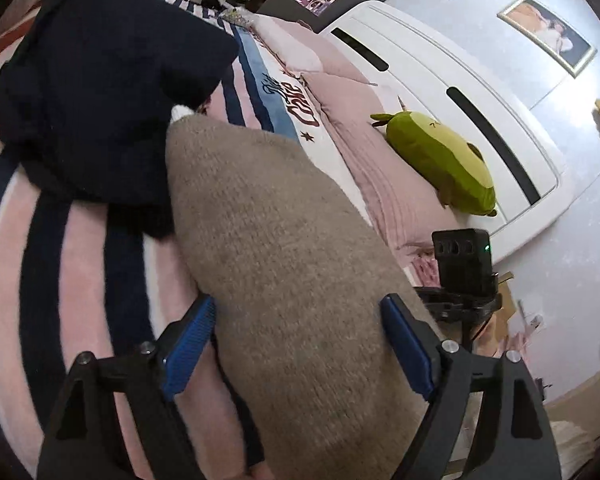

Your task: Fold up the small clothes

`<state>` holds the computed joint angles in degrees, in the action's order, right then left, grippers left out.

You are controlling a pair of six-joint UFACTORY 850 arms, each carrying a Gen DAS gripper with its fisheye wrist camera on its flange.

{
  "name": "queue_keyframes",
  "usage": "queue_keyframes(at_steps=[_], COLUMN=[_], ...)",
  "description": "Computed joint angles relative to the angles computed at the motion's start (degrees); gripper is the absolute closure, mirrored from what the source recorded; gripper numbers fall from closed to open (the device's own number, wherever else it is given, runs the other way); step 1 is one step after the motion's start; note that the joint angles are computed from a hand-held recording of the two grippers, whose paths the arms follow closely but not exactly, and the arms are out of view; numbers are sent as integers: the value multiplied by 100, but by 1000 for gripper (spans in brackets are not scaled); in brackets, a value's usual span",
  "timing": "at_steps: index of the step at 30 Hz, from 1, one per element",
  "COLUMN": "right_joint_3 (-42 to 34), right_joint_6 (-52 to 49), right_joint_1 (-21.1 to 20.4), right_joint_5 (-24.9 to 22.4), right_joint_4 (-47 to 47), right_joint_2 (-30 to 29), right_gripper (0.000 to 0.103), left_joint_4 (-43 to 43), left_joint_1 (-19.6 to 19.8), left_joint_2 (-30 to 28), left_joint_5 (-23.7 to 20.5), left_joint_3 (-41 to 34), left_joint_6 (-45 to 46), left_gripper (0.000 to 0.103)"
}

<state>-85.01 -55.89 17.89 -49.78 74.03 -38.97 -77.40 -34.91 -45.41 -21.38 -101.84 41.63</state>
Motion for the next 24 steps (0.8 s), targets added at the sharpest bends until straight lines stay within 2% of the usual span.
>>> queue_keyframes(at_steps=[1,2,3,5,12,14,18,22,24], right_joint_3=[-135,-254,-294,-383,-329,-427,-878,-1846,-2571], right_joint_6=[-65,-71,-98,-86,-506,-585,-469,-42,418], right_joint_1=[8,13,14,43,220,310,548,930,1120], right_joint_5=[-123,-195,-270,-289,-185,-201,-383,-524,-597], right_joint_4=[-21,-35,-17,31,968,1044,1014,632,256], right_joint_2=[-111,-212,-266,-349,-409,-448,-747,-1303,-1702], right_gripper=[13,13,13,15,17,22,22,22,22], left_joint_4=[-105,-302,-676,-855,-398,-380,-539,-111,-184], left_joint_1=[9,21,50,55,124,143,279,420,497], left_joint_2=[-44,-74,-132,-205,-198,-13,531,1176,1439], left_joint_5=[-16,-80,-262,-334,-549,-449,-190,271,430], left_joint_3=[-34,-47,-74,-157,-344,-150,499,1267,1618], left_joint_6=[128,307,640,765,483,656,955,774,835], left_gripper=[21,26,36,39,51,51,52,52,52])
